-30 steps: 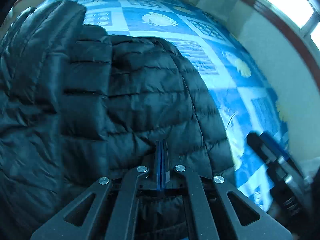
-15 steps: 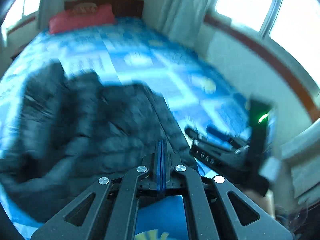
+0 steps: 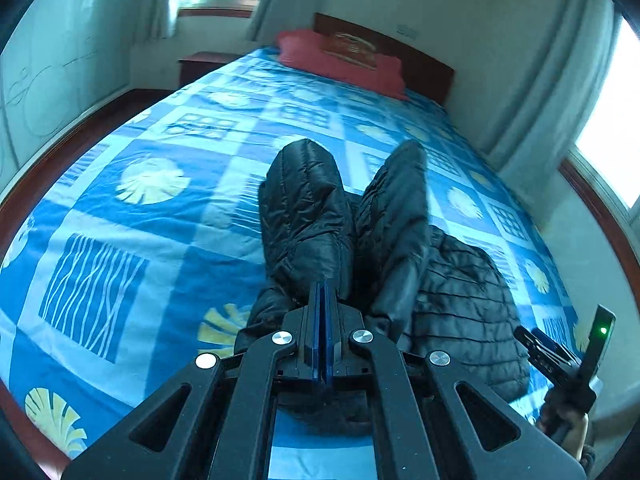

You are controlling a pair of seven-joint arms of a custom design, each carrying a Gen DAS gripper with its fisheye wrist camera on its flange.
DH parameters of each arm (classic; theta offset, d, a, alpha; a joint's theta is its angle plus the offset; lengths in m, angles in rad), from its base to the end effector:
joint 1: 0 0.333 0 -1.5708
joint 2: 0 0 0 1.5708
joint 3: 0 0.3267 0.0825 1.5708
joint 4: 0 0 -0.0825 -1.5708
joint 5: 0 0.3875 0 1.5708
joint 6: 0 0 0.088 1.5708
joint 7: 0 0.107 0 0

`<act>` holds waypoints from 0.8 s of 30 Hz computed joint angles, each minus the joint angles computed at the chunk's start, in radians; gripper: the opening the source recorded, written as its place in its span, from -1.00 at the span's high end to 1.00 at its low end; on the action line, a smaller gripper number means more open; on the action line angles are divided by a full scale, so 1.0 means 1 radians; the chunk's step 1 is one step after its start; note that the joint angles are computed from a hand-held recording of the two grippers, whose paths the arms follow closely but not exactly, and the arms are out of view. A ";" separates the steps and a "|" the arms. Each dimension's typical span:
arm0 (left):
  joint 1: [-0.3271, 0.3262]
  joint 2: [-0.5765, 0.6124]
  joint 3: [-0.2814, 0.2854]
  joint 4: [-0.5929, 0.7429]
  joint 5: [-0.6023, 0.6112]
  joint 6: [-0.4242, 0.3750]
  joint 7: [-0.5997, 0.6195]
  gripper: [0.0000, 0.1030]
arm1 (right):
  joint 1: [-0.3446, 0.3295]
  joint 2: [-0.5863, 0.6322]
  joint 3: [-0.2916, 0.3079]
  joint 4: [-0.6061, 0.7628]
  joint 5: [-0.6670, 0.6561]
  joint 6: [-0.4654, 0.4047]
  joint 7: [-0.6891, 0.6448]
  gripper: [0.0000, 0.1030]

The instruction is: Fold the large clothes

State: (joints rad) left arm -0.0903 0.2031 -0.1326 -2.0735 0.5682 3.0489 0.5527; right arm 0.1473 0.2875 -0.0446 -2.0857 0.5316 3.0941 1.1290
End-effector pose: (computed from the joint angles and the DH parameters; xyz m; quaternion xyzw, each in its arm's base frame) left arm 0.6011 -0.1749 0.4254 -0.7330 0.5615 -0.3411 0.1764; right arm 0.6298 0.0244 0.3721 -0.6704 0.6511 -0.2220 0.2782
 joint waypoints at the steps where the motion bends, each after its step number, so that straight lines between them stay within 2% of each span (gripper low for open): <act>1: 0.003 -0.001 0.004 -0.005 0.000 0.004 -0.004 0.98 | 0.022 0.001 -0.020 0.000 -0.020 -0.001 0.015 -0.19; 3: 0.022 -0.001 0.001 -0.015 -0.020 0.011 0.002 0.98 | 0.053 0.003 -0.050 -0.003 -0.054 0.003 0.042 -0.19; 8: 0.084 -0.007 -0.023 -0.054 -0.101 0.027 0.042 0.98 | 0.081 0.007 -0.082 -0.003 -0.093 0.005 0.089 -0.19; 18: 0.087 0.027 -0.013 -0.011 -0.122 -0.005 0.058 0.98 | 0.070 0.028 -0.079 0.016 -0.119 -0.012 0.112 -0.19; 23: 0.100 0.028 -0.014 -0.006 -0.135 0.038 0.051 0.97 | 0.073 0.031 -0.085 0.018 -0.128 -0.011 0.121 -0.19; 24: 0.116 0.033 -0.032 0.002 -0.151 0.041 0.071 0.83 | 0.071 0.033 -0.085 0.020 -0.128 -0.013 0.121 -0.19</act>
